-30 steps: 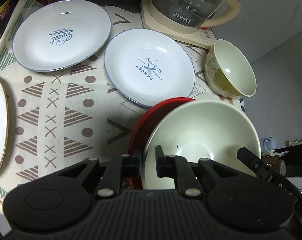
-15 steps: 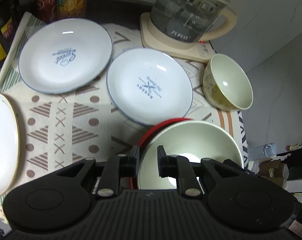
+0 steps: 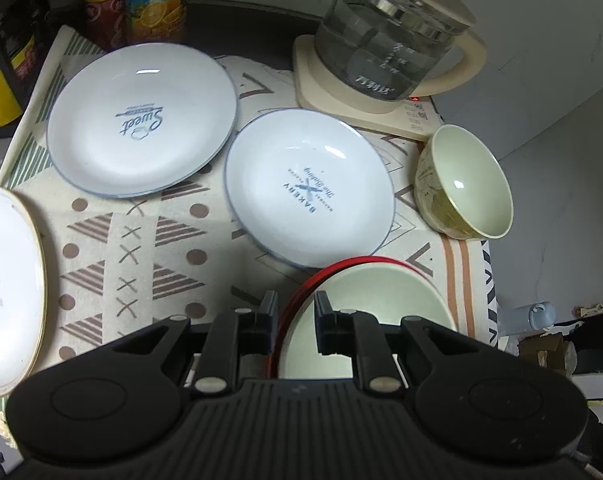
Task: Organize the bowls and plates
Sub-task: 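Lower the pale green bowl into the red bowl and open the right gripper, then move the right gripper to the smaller pale green bowl and grasp its rim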
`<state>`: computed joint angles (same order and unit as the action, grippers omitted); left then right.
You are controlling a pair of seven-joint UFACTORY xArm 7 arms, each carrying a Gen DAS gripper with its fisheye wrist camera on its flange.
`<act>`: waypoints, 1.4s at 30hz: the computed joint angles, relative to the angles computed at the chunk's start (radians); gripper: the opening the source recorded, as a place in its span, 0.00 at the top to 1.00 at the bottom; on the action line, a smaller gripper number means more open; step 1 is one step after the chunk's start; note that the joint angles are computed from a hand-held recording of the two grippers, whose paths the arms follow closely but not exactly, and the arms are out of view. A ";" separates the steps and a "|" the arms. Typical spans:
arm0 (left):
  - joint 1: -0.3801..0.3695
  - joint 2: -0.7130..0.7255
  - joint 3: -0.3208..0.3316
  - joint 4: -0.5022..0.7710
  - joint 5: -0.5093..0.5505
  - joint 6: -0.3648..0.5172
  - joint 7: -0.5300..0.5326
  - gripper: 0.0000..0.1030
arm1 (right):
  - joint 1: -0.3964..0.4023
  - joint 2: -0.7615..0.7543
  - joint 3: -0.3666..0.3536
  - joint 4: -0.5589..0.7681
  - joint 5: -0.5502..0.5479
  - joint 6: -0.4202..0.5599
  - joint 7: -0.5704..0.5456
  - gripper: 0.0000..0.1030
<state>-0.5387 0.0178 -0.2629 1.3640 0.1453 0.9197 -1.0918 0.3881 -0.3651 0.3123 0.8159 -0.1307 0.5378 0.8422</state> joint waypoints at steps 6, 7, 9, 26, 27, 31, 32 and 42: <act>-0.012 0.064 0.003 0.080 0.015 -0.011 0.052 0.78 | -0.008 -0.040 -0.007 -0.023 0.015 -0.043 -0.001 0.81; -0.016 0.079 0.005 0.099 0.018 -0.008 0.062 0.77 | -0.013 -0.044 -0.008 -0.026 0.018 -0.044 0.004 0.80; -0.023 0.099 0.011 0.119 0.017 -0.014 0.077 0.75 | -0.022 -0.052 -0.012 -0.035 0.025 -0.051 0.018 0.79; -0.078 0.351 0.069 0.390 0.002 -0.045 0.221 0.56 | -0.153 -0.046 -0.008 -0.044 -0.061 -0.061 0.144 0.59; -0.083 0.372 0.073 0.416 0.000 -0.045 0.231 0.56 | -0.160 -0.040 -0.009 -0.042 -0.068 -0.066 0.151 0.59; -0.100 0.447 0.090 0.506 -0.009 -0.036 0.260 0.56 | -0.183 -0.008 -0.018 -0.027 -0.094 -0.076 0.178 0.59; -0.103 0.468 0.094 0.530 -0.014 -0.031 0.268 0.56 | -0.187 0.000 -0.021 -0.023 -0.100 -0.078 0.184 0.59; -0.121 0.623 0.133 0.726 -0.048 0.002 0.312 0.56 | -0.205 0.097 -0.054 0.034 -0.141 -0.108 0.222 0.55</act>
<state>-0.6592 0.6412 -0.1298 2.0904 0.0977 0.9215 -0.7798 0.1835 -0.2680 0.2581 0.8498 -0.2716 0.4298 1.0642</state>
